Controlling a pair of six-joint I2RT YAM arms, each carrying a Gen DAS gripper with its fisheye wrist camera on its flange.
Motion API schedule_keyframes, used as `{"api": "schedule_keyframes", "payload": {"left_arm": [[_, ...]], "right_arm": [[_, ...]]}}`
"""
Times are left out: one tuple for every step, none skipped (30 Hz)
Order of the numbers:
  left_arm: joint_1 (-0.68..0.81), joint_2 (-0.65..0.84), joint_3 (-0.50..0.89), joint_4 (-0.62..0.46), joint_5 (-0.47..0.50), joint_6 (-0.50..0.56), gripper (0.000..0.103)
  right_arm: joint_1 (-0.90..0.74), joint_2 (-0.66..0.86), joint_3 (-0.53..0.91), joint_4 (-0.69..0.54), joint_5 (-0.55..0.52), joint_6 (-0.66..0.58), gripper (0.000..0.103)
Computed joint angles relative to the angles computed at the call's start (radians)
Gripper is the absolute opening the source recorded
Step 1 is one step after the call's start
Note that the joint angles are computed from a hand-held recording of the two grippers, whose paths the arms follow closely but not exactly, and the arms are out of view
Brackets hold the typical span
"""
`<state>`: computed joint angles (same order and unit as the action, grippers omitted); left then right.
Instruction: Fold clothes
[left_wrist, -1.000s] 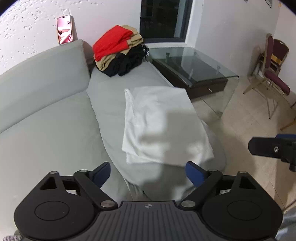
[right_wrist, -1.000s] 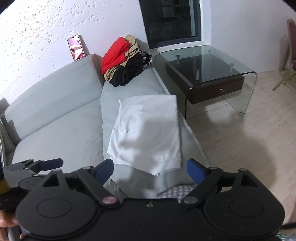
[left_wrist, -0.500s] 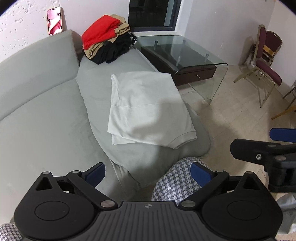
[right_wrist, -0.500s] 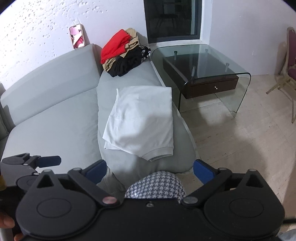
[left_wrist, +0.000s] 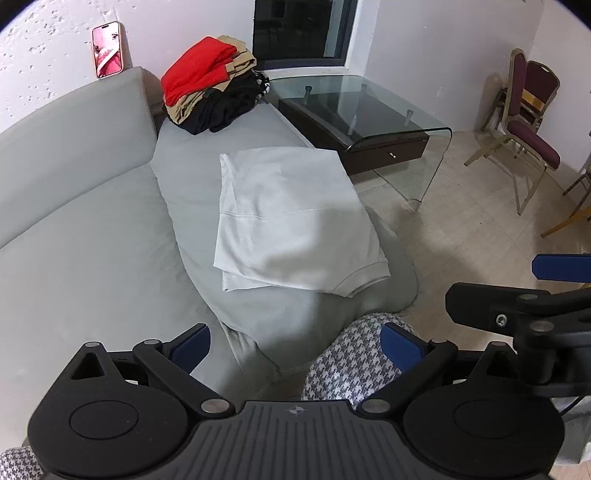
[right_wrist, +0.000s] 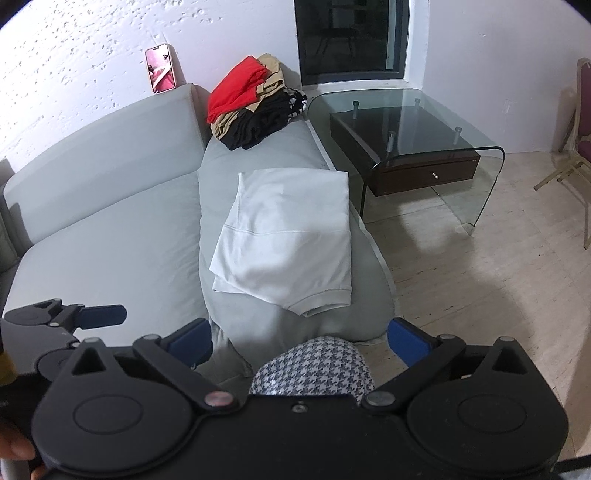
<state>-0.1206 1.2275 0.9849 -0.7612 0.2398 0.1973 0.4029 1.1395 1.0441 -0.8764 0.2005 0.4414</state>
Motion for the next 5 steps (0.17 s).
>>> {"api": "schedule_keyframes", "payload": {"left_arm": [[-0.003,0.001,0.000,0.001,-0.001,-0.001,0.100],[-0.006,0.002,0.000,0.003,-0.002,-0.003,0.100],[-0.008,0.002,-0.003,0.006,0.000,-0.002,0.100],[-0.009,-0.001,-0.007,0.011,0.002,0.001,0.100],[-0.007,-0.006,-0.013,0.017,0.010,0.004,0.100]], "right_arm": [[-0.003,0.002,0.002,0.000,-0.002,-0.002,0.102],[-0.003,0.002,0.001,0.000,-0.002,-0.003,0.102],[-0.003,0.001,0.001,0.001,-0.002,-0.004,0.102],[-0.003,0.001,-0.001,0.002,-0.001,-0.004,0.102],[0.002,0.000,-0.002,0.000,0.002,0.002,0.102]]}}
